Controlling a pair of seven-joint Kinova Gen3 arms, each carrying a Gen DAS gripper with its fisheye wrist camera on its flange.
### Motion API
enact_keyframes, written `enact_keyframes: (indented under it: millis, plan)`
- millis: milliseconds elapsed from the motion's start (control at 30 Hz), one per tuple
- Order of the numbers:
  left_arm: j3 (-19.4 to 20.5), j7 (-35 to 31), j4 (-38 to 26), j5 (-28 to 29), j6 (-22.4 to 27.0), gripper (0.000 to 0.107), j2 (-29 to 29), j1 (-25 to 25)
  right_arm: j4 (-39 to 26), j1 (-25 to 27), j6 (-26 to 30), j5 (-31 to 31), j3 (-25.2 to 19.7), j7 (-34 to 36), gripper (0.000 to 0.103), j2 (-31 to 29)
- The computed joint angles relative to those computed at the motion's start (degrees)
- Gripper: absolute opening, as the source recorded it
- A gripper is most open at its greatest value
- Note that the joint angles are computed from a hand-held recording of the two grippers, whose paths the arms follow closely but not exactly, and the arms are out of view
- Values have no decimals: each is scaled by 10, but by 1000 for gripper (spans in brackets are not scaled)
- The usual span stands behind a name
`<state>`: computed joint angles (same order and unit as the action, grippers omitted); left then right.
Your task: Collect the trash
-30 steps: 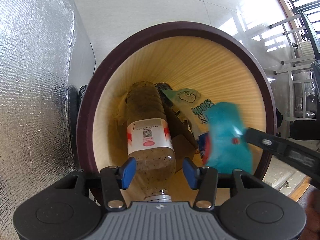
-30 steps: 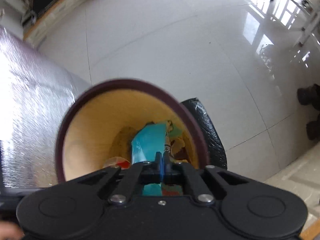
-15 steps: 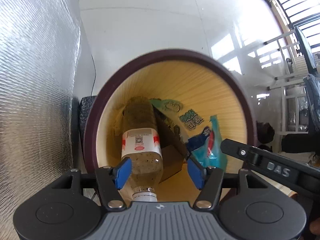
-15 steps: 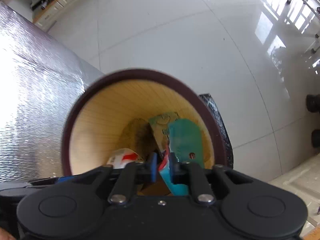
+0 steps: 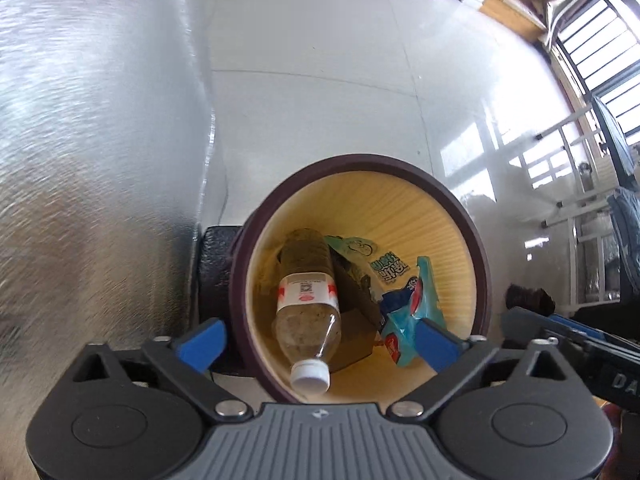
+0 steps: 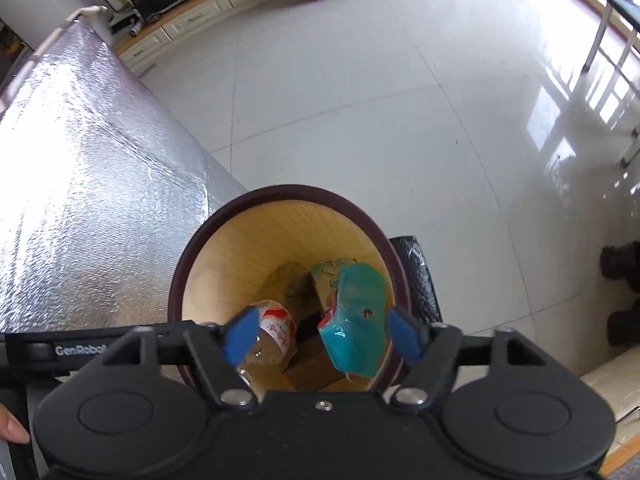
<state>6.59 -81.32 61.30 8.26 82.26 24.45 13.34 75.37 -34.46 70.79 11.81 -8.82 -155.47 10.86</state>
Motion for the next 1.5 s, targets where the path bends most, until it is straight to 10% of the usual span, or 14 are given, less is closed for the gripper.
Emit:
enact_keyframes:
  millis: [300, 1500]
  plan:
    - [-3, 3, 69, -19, -44, 103, -88, 2, 12, -41, 33, 84, -23, -48, 103, -39]
    - [18, -14, 298, -21, -192, 103, -452, -18, 54, -241, 281, 393, -239, -315, 103, -122]
